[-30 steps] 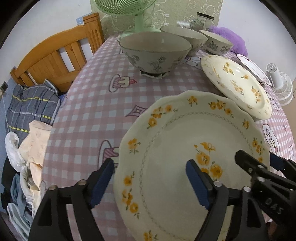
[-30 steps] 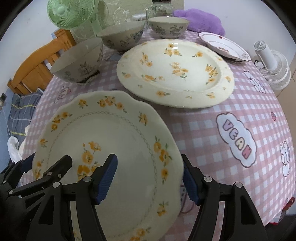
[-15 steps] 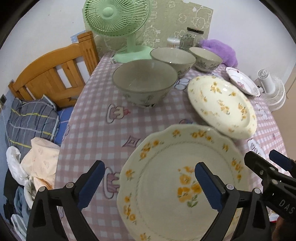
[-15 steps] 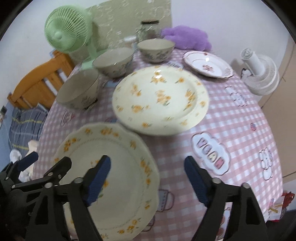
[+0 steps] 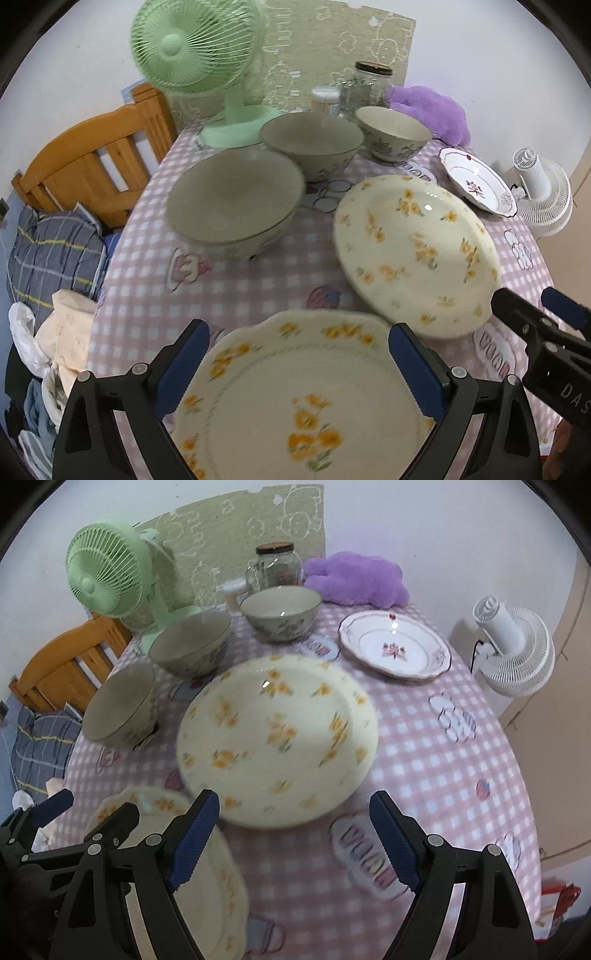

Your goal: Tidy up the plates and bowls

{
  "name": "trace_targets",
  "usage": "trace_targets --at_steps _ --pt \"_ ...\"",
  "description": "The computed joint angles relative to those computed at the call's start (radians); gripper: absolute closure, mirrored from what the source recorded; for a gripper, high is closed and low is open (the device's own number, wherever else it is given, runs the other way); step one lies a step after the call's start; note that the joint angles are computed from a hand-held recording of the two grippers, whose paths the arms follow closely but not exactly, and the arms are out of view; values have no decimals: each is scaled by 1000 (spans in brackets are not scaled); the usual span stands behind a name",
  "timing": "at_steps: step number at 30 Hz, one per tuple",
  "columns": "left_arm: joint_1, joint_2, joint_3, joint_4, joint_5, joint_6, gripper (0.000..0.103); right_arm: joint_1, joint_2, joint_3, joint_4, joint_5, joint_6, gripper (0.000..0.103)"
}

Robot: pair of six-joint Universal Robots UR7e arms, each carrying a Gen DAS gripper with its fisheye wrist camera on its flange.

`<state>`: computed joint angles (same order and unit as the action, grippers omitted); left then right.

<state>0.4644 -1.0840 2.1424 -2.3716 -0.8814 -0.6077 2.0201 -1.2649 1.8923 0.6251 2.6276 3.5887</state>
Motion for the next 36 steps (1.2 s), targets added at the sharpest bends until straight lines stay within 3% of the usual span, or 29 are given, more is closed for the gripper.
trace_targets --at_steps 11,17,25,36 --pt "1 177 -137 -62 46 -13 5 -148 -110 -48 -138 -74 -373 17" --pt "30 277 -206 -84 73 -45 6 -262 -140 -62 -194 -171 -502 17" --pt "62 370 -289 -38 94 -73 8 -386 -114 -102 -195 -272 -589 17" --pt "88 401 -315 4 63 -85 21 -458 -85 -109 -167 -349 -581 22"
